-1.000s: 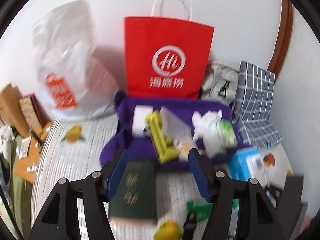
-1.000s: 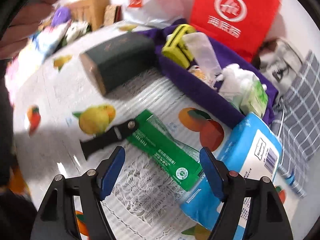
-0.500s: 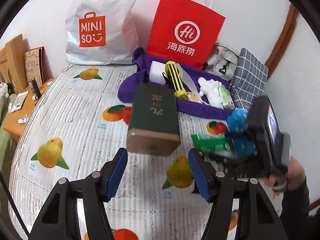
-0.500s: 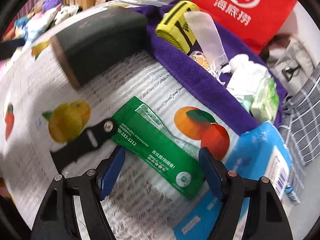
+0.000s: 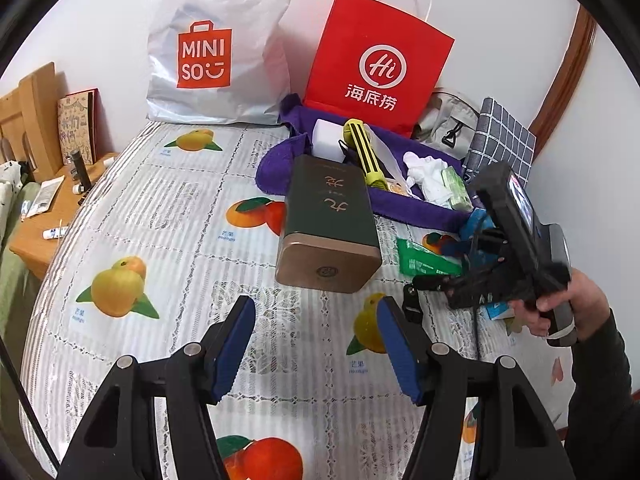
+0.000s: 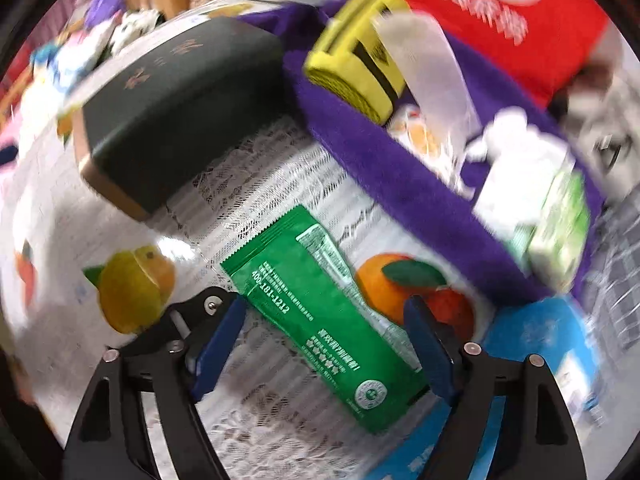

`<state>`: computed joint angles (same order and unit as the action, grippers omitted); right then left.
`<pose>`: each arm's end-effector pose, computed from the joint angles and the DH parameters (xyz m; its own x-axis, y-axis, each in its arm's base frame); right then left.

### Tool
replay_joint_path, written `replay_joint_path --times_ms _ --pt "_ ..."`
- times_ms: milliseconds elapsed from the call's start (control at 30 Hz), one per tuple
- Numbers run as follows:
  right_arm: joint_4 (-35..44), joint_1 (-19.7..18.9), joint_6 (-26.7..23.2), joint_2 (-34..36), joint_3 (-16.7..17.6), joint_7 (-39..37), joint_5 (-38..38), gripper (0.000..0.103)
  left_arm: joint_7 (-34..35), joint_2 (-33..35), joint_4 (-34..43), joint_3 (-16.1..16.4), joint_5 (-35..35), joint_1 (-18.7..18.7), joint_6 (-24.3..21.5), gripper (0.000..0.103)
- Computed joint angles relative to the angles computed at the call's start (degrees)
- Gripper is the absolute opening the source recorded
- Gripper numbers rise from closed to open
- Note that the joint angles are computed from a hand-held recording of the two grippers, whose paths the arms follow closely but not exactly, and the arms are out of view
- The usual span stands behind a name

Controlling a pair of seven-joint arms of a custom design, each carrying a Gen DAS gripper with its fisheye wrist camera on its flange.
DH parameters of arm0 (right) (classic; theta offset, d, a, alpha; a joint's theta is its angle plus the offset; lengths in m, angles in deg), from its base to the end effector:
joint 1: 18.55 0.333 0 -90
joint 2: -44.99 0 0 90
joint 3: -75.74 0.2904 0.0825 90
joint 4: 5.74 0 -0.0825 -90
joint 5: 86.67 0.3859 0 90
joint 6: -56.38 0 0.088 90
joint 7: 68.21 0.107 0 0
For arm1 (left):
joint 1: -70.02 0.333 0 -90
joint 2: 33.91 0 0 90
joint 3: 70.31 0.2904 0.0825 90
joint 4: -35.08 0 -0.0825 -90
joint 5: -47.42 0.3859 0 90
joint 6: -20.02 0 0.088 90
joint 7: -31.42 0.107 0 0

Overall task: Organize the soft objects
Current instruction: 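Grasp the green packet on the bed sheet with the right tool, then grasp the black watch strap with the left tool while the right tool holds the green packet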

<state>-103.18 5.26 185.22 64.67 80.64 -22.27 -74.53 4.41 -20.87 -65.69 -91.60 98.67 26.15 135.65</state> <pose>0.5825 0.3201 0.3908 0.9122 -0.4090 -0.0241 -0.3984 -0.8719 -0.2848 0.3191 -0.5469 0.4382 0.4187 -0.8770 0.2356 -0.6251 -0.4666 -0.6257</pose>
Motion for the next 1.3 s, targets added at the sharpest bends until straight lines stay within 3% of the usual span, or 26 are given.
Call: replay_joint_path --times_ms 33,100,167,333,400,467,567,633,767,1100,1200,1300 --pt "-0.3 0.8 0.9 -0.3 -1.1 0.3 0.5 0.065 -0.2 -0.1 -0.2 0.0 0.1 -0.1 -0.2 0.061" --pt "-0.7 -0.4 0.9 -0.8 0.0 0.4 0.9 0.040 -1.2 -0.7 -1.0 -0.1 -0.1 -0.1 0.0 0.061" --pt "-0.6 -0.6 0.0 -1.1 -0.2 2.9 2.0 0.035 -2.0 -1.2 -1.9 -0.2 -0.4 0.2 0.6 0.061" --pt "-8.9 -1.3 2.1 -7.0 -0.2 3.9 2.6 0.040 -2.6 -1.7 -2.4 -0.9 -0.6 0.0 0.0 0.061" --pt "-14.5 -1.3 6.3 -10.4 0.1 3.8 2.6 0.046 -2.4 -1.6 -2.4 -1.1 -0.8 -0.2 -0.4 0.061" --pt "-20.2 -1.5 12.7 -13.4 0.6 4.0 4.3 0.045 -2.6 -1.7 -2.6 -1.1 -1.2 -0.2 -0.2 0.061" --pt "-27.1 -2.3 18.4 -17.8 1.1 3.5 10.7 0.028 -2.4 -1.5 -2.9 -1.3 -2.0 -0.1 0.6 0.061" --pt "-31.3 -2.6 20.7 -20.7 1.4 2.1 15.8 0.028 -2.7 -1.5 -3.4 -1.2 -1.8 0.1 2.1 0.061" --pt "-36.3 -3.0 19.7 -25.4 0.5 -1.9 24.4 0.027 -1.9 0.4 -2.6 -0.9 -2.4 0.4 4.8 0.061" --pt "-50.4 -2.5 28.5 -36.1 -0.3 -7.6 29.0 0.028 5.4 10.3 7.8 1.8 -3.2 -2.2 6.6 0.061" --pt "-52.9 -1.9 30.8 -37.7 -2.0 -10.0 31.6 0.028 8.8 14.2 12.6 2.9 -4.2 -3.0 6.3 0.061" --pt "-54.1 -1.9 30.9 -38.8 -4.1 -13.0 34.6 0.028 11.5 17.3 15.7 4.1 -5.4 -3.1 8.8 0.061"
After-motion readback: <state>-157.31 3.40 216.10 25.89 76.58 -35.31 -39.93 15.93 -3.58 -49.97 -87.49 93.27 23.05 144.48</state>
